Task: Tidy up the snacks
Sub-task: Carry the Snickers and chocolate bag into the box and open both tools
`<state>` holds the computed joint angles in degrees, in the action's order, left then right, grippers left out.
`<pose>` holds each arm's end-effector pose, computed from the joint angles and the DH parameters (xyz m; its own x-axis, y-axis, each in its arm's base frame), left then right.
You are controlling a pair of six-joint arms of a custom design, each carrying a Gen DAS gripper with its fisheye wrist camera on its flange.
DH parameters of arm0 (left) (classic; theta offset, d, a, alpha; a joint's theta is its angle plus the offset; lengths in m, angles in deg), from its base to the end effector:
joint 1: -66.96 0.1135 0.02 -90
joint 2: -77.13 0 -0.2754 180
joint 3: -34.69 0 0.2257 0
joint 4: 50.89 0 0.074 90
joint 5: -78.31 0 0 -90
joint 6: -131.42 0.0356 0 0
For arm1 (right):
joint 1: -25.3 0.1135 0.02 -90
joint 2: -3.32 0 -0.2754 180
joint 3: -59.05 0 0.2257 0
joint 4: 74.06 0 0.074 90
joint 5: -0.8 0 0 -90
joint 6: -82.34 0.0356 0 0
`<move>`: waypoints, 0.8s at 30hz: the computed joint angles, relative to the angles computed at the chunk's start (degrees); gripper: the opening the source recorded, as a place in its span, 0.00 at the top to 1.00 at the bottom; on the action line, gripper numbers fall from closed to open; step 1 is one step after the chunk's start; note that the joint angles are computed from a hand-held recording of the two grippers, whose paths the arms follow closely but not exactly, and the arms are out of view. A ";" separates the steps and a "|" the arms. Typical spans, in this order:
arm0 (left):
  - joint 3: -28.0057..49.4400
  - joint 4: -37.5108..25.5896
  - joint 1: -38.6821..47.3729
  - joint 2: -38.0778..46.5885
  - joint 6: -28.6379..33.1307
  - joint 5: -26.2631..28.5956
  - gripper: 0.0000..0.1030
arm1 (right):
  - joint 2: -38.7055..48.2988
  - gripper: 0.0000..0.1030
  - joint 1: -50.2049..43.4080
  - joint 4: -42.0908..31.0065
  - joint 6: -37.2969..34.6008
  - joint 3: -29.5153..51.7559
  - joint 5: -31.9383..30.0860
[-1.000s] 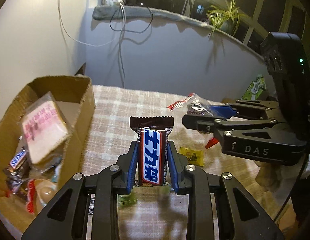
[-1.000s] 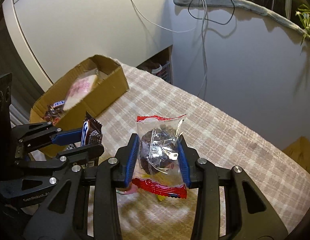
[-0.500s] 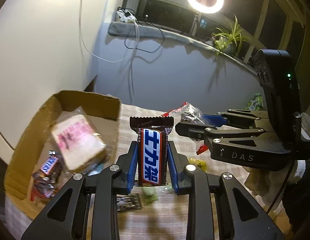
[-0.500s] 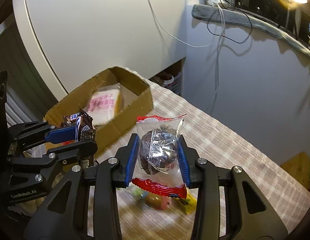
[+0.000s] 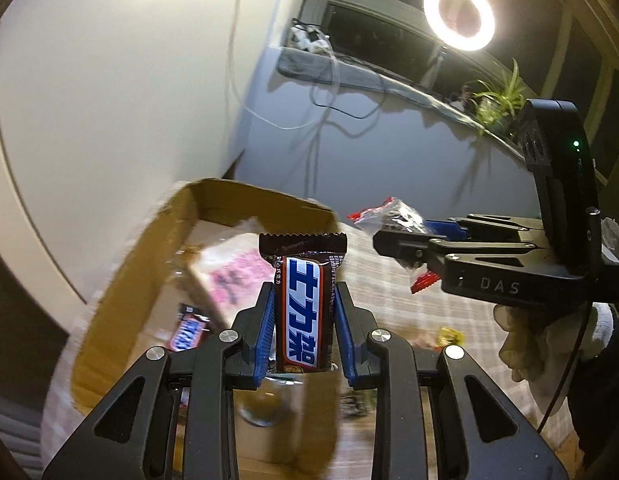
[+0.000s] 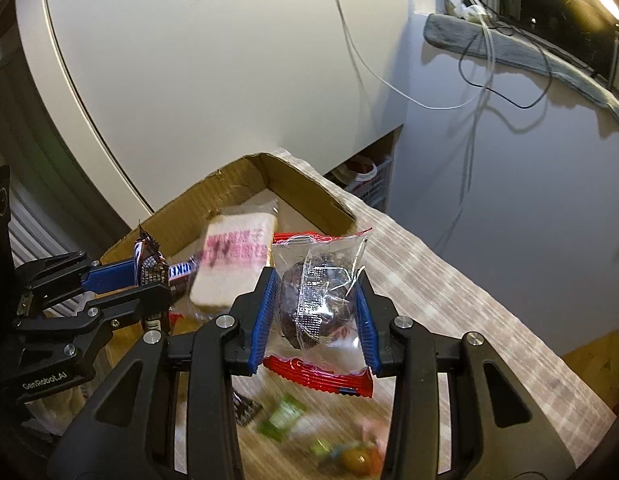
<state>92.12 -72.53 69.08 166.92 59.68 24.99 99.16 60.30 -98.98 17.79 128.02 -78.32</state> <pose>0.2705 -0.0113 0.1851 -0.6671 0.2268 -0.7096 0.5583 0.7828 -0.2748 0.2633 0.1762 0.1998 -0.7821 -0.0325 -0.6223 -0.1457 0.9805 0.1319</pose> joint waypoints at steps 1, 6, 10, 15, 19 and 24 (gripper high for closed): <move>0.77 -0.10 0.81 0.94 0.24 0.03 0.74 | 1.25 0.62 -0.16 0.06 -0.18 1.13 -0.28; 2.81 -0.43 3.25 3.58 1.06 0.09 0.74 | 6.07 0.62 -1.38 0.60 -1.04 5.44 -2.50; 4.01 -0.61 4.50 5.33 1.42 0.01 0.74 | 9.31 0.62 -1.99 0.57 -1.54 8.38 -3.56; 5.02 -0.98 5.37 6.56 1.71 -0.16 0.74 | 11.79 0.62 -2.03 0.34 -1.90 10.88 -4.10; 5.30 -1.32 5.49 6.71 1.80 -0.19 0.74 | 12.55 0.59 -1.88 0.13 -1.86 11.96 -3.73; 4.62 0.12 5.35 6.33 0.41 -0.63 0.42 | 11.71 0.24 -1.61 0.68 -1.16 11.64 -2.08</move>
<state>96.73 -72.41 74.43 173.25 60.09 24.35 110.87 58.69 -98.30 16.62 139.66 -80.40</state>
